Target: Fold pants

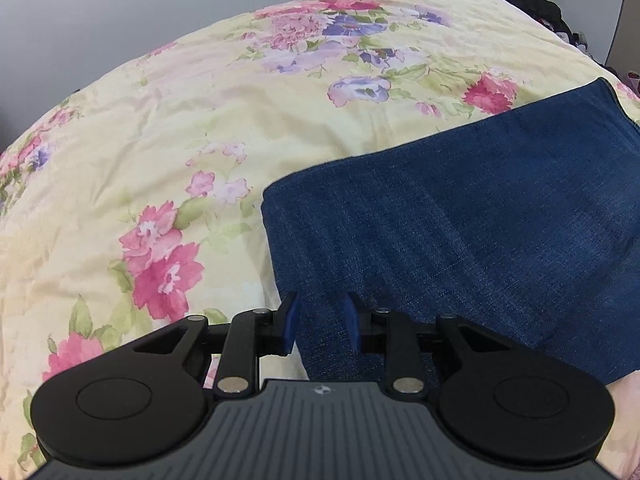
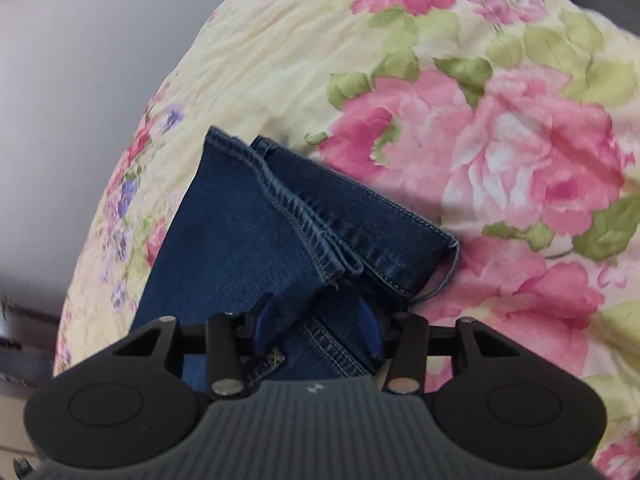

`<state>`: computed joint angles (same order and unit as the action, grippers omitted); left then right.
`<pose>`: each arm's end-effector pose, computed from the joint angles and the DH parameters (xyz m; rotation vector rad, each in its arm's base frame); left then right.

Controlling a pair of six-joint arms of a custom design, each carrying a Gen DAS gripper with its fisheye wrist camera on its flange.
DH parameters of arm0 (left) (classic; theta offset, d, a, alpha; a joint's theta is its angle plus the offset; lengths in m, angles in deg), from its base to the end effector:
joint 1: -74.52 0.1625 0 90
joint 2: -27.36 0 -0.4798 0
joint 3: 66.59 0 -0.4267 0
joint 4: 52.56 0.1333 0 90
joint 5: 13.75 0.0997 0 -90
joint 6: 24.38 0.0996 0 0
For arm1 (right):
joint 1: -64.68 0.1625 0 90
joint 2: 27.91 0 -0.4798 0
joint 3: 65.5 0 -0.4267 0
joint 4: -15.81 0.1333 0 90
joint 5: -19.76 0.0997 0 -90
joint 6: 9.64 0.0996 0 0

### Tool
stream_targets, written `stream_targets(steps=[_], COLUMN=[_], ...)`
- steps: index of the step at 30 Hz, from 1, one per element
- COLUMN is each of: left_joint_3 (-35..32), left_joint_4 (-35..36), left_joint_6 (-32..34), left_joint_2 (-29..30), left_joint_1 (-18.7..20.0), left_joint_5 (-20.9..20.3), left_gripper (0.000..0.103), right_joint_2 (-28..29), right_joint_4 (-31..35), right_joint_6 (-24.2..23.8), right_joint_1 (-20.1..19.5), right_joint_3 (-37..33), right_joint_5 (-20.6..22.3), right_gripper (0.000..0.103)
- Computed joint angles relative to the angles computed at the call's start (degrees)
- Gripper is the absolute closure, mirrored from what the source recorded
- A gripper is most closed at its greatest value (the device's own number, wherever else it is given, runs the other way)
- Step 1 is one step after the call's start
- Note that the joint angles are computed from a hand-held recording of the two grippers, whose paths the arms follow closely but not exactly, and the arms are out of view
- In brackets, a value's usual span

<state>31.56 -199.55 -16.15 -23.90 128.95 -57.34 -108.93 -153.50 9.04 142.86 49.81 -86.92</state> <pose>-0.2413 -0.6906 0.1751 0.7965 2.2208 -0.4413 -0.0133 -0.5749 0.3991 -0.8635 -2.5472 1.1341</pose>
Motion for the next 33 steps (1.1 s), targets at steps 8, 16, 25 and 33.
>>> stream_targets(steps=[8, 16, 25, 33], left_joint_3=[-0.72, -1.12, -1.81, -3.62], left_joint_4=[1.45, 7.13, 7.72, 7.58], left_joint_6=[4.97, 6.39, 6.65, 6.97], left_joint_2=[-2.69, -5.04, -5.9, -3.35], left_joint_1=[-1.47, -1.77, -1.3, -0.31], left_joint_5=[2.75, 3.49, 1.47, -0.32], left_gripper=[0.072, 0.072, 0.072, 0.072], right_joint_2=[3.87, 9.0, 11.42, 13.11], right_joint_4=[-7.12, -3.82, -5.47, -12.97], right_joint_6=[-9.75, -24.58, -28.52, -42.85], right_joint_1=[5.25, 9.45, 10.33, 13.19], right_joint_3=[-3.72, -8.7, -8.86, -10.68], right_joint_5=[-7.39, -22.9, -34.13, -31.4], right_gripper=[0.092, 0.094, 0.073, 0.083])
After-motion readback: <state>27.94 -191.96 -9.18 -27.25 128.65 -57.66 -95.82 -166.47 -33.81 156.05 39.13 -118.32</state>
